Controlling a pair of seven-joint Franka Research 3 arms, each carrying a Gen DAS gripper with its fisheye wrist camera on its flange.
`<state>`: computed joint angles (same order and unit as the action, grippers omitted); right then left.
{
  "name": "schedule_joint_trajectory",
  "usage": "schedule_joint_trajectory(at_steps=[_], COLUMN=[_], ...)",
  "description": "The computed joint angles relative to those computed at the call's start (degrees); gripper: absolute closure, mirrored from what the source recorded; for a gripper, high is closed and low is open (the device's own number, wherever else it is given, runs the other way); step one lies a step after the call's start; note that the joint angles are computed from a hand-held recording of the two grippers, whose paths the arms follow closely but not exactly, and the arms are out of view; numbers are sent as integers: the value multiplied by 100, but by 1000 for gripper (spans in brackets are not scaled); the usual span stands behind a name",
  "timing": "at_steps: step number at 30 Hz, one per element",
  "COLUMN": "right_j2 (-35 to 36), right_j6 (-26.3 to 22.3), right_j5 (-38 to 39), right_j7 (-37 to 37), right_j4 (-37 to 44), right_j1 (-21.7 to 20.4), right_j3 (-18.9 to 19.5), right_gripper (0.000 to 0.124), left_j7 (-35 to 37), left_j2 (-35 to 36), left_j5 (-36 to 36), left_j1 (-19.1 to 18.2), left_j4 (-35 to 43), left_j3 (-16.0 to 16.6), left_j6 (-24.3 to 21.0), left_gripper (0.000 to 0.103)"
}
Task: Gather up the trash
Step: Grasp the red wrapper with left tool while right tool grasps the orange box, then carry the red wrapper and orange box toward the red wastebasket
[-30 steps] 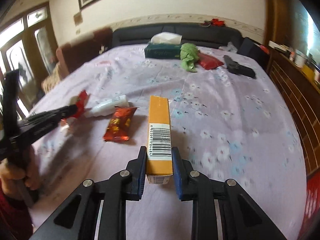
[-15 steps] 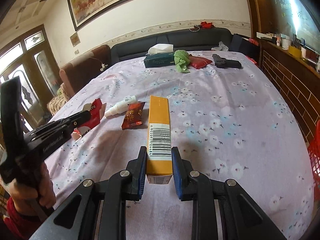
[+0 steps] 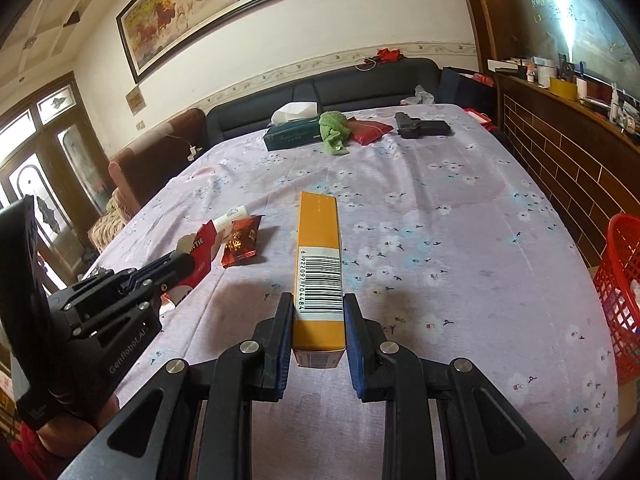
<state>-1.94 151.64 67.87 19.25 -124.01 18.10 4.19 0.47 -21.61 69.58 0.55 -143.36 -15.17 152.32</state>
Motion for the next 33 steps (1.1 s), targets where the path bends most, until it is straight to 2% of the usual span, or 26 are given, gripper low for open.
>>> schedule_joint_trajectory(at_steps=[4, 6, 8, 13, 15, 19, 25, 30, 33], right_j2=[-21, -32, -39, -119, -140, -137, -131, -122, -107], right_j6=[-27, -32, -48, -61, -82, -140, -188, -178, -187], right_j5=[47, 48, 45, 129, 162, 165, 190, 161, 132], right_j7=[-33, -33, -14, -89, -123, -124, -146, -84, -10], right_j4=[-18, -28, -31, -74, -90, -96, -80, -73, -61], right_j1=[-15, -20, -25, -24, -18, -17, -30, -38, -53], right_j3=[-15, -20, -24, -42, -51, -65, -74, -71, -77], right_gripper=[99, 99, 99, 99, 99, 99, 99, 99, 99], left_j7=[26, 55, 106, 579, 751, 983, 1177, 1220, 1177], left_j2=[10, -15, -140, -526, -662, -824, -907, -769, -546], left_j5=[-22, -44, -108, -744, -985, -1362, -1705, -1743, -1618], left_j1=[-13, -16, 13, 159, 242, 474, 867, 1334, 1410], left_j4=[13, -17, -125, -612, -782, -997, -1036, -717, -458], left_j3=[-5, 60, 183, 786, 888, 878, 426, -425, -722], left_j6=[-37, 99, 412, 1735, 1973, 2190, 2232, 1903, 1649], left_gripper=[97, 97, 97, 97, 97, 97, 97, 97, 97])
